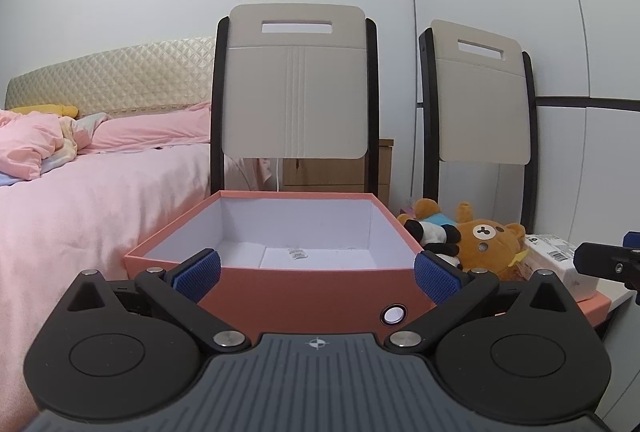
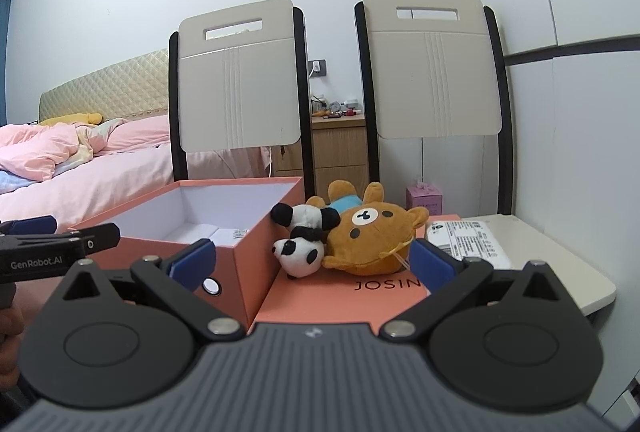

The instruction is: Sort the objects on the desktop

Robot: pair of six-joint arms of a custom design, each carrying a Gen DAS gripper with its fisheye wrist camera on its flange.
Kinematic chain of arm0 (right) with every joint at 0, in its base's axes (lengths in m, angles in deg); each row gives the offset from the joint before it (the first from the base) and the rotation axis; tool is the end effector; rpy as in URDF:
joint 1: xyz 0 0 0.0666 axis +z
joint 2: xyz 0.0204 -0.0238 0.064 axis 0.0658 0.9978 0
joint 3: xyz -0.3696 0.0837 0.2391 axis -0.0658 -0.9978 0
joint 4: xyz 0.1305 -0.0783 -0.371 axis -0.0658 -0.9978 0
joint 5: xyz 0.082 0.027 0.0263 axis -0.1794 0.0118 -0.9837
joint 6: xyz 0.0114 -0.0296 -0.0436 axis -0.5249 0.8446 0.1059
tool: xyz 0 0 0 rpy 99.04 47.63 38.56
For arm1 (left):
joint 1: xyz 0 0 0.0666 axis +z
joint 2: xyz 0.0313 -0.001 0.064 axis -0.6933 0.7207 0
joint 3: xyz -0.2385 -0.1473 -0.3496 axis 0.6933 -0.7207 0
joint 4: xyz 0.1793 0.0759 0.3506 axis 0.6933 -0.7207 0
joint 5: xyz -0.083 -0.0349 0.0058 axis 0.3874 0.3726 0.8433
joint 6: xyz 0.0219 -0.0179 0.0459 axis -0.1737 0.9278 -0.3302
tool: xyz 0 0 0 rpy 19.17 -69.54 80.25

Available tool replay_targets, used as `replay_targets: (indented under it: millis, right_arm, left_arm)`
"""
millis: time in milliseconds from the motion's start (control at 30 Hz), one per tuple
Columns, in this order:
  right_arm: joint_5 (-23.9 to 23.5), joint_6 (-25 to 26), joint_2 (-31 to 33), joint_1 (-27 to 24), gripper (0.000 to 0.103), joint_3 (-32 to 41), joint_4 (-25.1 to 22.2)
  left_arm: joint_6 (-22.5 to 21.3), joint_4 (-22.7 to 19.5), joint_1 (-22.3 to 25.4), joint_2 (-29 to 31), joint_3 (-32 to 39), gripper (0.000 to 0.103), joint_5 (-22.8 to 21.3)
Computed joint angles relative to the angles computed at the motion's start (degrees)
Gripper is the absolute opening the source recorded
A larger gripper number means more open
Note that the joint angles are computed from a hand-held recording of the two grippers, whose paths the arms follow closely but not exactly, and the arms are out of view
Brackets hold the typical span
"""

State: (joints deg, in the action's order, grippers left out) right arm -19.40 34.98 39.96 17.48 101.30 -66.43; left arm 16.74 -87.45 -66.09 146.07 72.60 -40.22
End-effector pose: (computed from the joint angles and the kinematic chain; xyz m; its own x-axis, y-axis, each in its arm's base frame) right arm 0.3727 0.0697 0.4674 -0.1601 0.1867 -0.9693 0.3923 0.9131 0.1110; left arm 0.5041 -0.2141 0.4735 -0.1860 0.1308 -0.9738 0.5656 0.8247 0.0027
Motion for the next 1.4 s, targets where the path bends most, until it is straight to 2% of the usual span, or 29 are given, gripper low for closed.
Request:
replay_targets:
  millis: [667, 867, 1000, 1400]
  right_arm:
    - [1.22, -1.21, -0.28, 0.10, 0.103, 0.50, -2.01]
    - [1.44, -1.12, -0.27, 0.24, 0.103, 0.58, -2.22]
    - [1.40, -1.22, -0.19, 0.24, 0.103, 0.68, -2.47]
    - [2.11, -1.72, -0.65, 1.20, 0.103, 0.50, -3.28]
  left_arm:
    - [-0.72, -2.43, -1.41, 4.68, 6.08, 0.103, -2.80]
    - [-0.98, -2.15, -2.16, 3.93, 5.28, 0.103, -3.75]
    - [-1.76, -0.49, -0.27, 1.29, 1.22, 0.103, -0.98]
    - [-2.11, -0.76, -0.68, 1.15, 1.05, 0.103, -1.36]
